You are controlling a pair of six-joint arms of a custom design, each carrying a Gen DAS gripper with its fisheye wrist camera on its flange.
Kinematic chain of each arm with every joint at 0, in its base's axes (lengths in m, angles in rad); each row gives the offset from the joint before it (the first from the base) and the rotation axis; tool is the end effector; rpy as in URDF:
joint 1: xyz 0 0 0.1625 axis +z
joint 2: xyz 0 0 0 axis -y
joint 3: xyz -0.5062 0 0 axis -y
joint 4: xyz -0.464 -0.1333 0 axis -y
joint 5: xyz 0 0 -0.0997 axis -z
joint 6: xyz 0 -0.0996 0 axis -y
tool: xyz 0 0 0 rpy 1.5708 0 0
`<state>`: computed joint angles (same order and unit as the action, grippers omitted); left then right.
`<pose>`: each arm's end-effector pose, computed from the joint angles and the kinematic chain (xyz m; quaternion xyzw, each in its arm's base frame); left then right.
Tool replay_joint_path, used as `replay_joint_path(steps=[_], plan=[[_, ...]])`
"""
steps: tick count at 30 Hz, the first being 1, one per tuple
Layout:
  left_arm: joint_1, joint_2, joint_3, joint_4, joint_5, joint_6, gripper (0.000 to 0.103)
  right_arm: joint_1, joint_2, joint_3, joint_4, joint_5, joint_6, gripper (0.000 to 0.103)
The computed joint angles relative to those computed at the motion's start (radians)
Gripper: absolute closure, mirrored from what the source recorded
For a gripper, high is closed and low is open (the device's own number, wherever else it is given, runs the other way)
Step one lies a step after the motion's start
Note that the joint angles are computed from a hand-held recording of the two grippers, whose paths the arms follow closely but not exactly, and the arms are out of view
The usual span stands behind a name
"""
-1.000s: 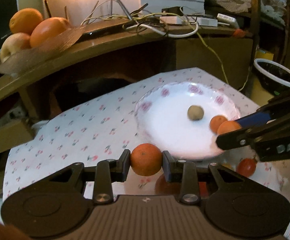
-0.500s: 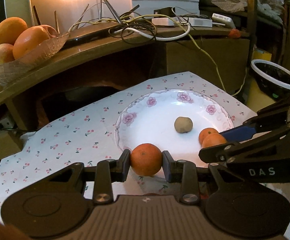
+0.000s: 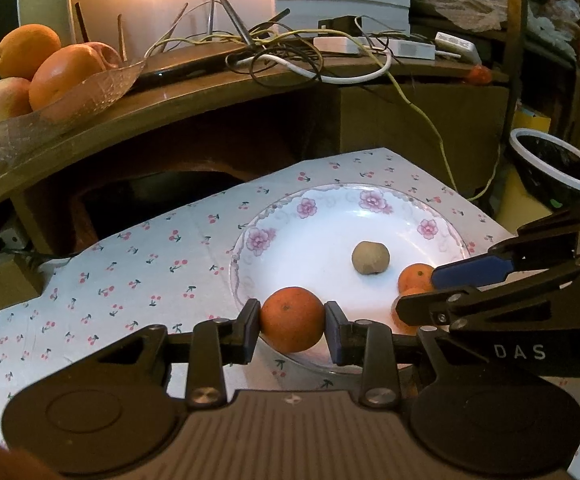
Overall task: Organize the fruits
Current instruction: 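Open left tool to set its orange in the plate while right tool releases its orange, then lift both open tools away from the plate toward the tomatoes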
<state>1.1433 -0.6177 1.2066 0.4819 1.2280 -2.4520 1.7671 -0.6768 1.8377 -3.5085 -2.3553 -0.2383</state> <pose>-0.1617 -0.7571 0.0678 0.4702 0.8320 -0.2201 0.1957 0.1983 -0.6743 0.0736 0.0430 -0.8663 0.3424 0.3611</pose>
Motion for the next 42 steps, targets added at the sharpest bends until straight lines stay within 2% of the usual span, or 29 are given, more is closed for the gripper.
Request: replay_joint_path(steps=[20,31,42], plan=[[-0.003,-0.016,0.013,-0.021,0.009,-0.018,0.059,0.003,-0.004,0.010,-0.050,-0.010,-0.019,0.065],[0.008,-0.044,0.027,-0.027,-0.004,-0.004,0.059,0.005,-0.020,0.031,-0.034,-0.011,-0.001,0.064],[0.034,-0.088,0.064,0.041,0.017,0.044,0.059,0.016,-0.042,0.073,-0.009,0.013,0.017,0.063]])
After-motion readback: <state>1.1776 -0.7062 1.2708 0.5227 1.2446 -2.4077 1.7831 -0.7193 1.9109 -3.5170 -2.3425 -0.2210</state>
